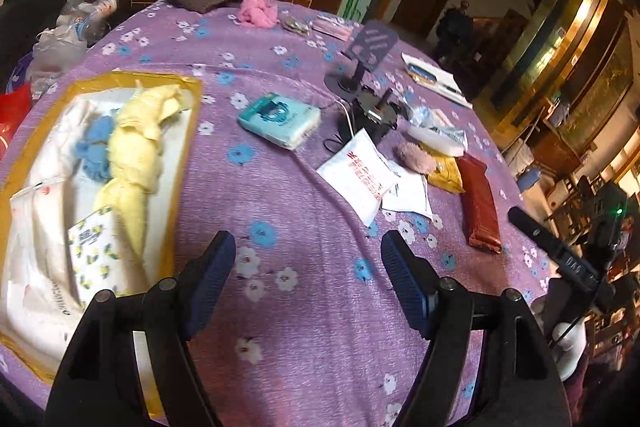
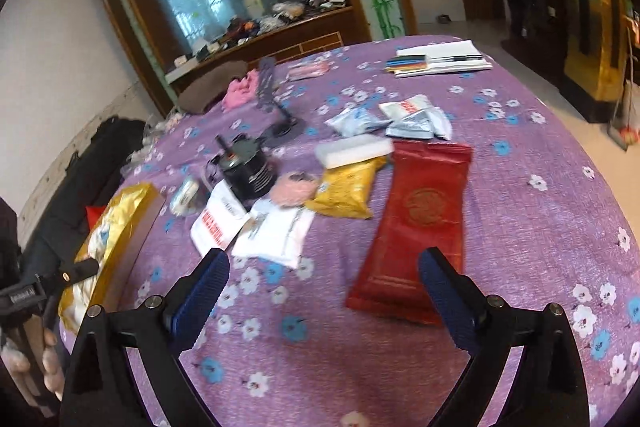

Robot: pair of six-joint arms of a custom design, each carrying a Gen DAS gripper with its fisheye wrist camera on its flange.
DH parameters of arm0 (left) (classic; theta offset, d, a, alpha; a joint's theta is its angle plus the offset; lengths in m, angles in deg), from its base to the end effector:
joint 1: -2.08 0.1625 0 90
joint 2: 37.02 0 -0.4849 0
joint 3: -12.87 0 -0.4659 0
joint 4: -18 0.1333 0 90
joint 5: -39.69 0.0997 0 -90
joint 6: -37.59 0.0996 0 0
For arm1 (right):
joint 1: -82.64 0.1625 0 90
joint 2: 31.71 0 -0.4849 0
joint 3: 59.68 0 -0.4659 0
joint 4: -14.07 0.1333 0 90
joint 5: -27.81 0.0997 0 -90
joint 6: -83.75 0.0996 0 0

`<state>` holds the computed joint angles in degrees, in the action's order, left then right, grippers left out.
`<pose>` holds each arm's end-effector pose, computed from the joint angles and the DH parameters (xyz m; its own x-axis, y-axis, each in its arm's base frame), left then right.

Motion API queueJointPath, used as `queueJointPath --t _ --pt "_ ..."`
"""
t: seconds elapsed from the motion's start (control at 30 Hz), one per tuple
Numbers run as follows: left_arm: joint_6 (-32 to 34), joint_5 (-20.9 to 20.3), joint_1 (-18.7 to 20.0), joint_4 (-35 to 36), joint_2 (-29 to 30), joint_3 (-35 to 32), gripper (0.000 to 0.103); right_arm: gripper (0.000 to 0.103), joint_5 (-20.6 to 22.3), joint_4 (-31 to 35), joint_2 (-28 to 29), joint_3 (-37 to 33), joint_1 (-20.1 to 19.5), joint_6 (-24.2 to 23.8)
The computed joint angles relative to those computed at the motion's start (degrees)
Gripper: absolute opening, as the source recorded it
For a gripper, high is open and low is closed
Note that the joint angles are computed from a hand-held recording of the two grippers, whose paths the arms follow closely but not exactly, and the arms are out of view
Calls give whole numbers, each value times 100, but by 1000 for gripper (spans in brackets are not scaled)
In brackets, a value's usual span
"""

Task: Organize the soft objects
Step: 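Grasp the white red-printed paper bag with the left gripper while the right grasps a grey foam sheet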

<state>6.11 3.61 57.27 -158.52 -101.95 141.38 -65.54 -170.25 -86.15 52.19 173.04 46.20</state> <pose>-0.1256 -0.5551 0.1693 -0.8402 -0.3287 -0.4312 0.1019 0.6853 -0.7211 0.1322 -0.6713 0.1447 -0.7882 -0.4651 0.4029 -0.6130 0.6512 -0.4474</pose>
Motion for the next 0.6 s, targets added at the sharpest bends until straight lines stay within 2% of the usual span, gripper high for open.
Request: queueJointPath --t 0.17,0.4,0.5,0.6 --pt "317 109 65 343 355 -427 75 97 29 63 9 -207 -176 153" --pt "1539 282 400 1028 1168 -1490 75 97 39 465 140 -671 -359 659" --pt "2077 516 514 1055 1503 -1843 75 97 47 652 168 -788 -443 824" --pt "2523 564 609 962 1734 -2098 75 97 35 795 212 -890 -495 942"
